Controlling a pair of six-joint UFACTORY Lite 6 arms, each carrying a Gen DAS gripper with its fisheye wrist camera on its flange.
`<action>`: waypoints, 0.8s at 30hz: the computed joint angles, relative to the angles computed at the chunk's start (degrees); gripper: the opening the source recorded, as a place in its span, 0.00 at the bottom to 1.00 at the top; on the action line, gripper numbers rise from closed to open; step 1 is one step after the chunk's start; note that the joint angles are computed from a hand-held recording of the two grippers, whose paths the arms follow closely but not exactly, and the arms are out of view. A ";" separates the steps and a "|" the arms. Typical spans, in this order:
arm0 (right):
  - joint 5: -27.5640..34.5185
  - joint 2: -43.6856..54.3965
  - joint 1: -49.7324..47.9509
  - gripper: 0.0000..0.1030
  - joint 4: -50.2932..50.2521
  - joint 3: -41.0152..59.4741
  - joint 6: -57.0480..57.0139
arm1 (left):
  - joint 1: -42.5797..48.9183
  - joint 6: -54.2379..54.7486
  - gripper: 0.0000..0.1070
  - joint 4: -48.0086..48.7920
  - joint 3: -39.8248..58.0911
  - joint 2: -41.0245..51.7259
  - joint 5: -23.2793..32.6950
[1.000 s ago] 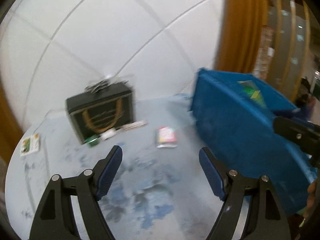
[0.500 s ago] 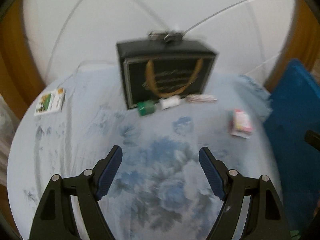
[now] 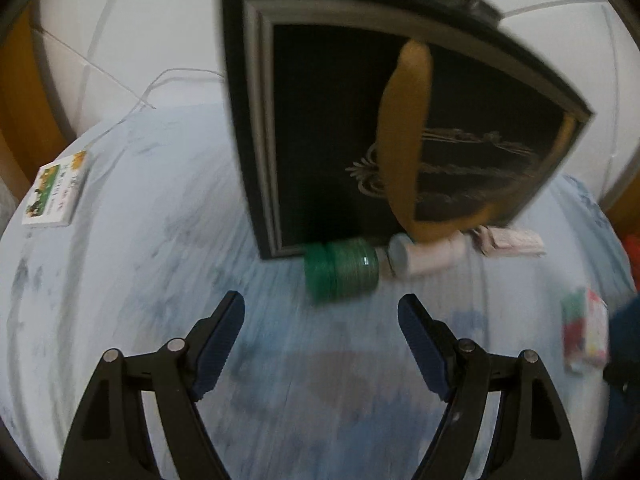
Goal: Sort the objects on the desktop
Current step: 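Grasp the green jar with the left tool while the right grasps the pink Kotex pack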
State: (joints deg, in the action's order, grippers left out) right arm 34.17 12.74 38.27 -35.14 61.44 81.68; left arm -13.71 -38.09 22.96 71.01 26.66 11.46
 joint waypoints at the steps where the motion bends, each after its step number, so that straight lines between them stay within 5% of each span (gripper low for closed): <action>1: -1.50 1.90 -1.19 1.00 -0.44 0.27 0.32 | -0.32 -3.96 0.74 3.42 1.86 2.09 0.01; 10: -6.60 13.14 -6.51 1.00 -6.85 4.35 6.96 | -2.47 -20.44 0.74 19.80 11.15 12.69 2.66; 14: -8.14 15.27 -8.57 1.00 -10.41 3.95 10.70 | -3.00 -23.84 0.47 25.52 9.99 12.32 2.53; 19: -10.34 14.69 -9.45 1.00 -11.79 2.24 11.90 | -3.11 -29.44 0.45 31.71 5.27 9.27 0.78; 20: -10.52 14.85 -9.51 0.97 -11.76 2.46 12.06 | -3.21 -30.91 0.45 33.12 3.94 8.22 0.72; 22: -10.89 13.89 -8.83 0.71 -12.35 1.86 11.85 | -3.39 -34.50 0.45 36.56 0.12 5.15 0.24; 24: -10.28 13.47 -8.13 0.70 -11.42 2.00 10.49 | -3.60 -35.45 0.45 37.02 -3.96 1.91 -0.22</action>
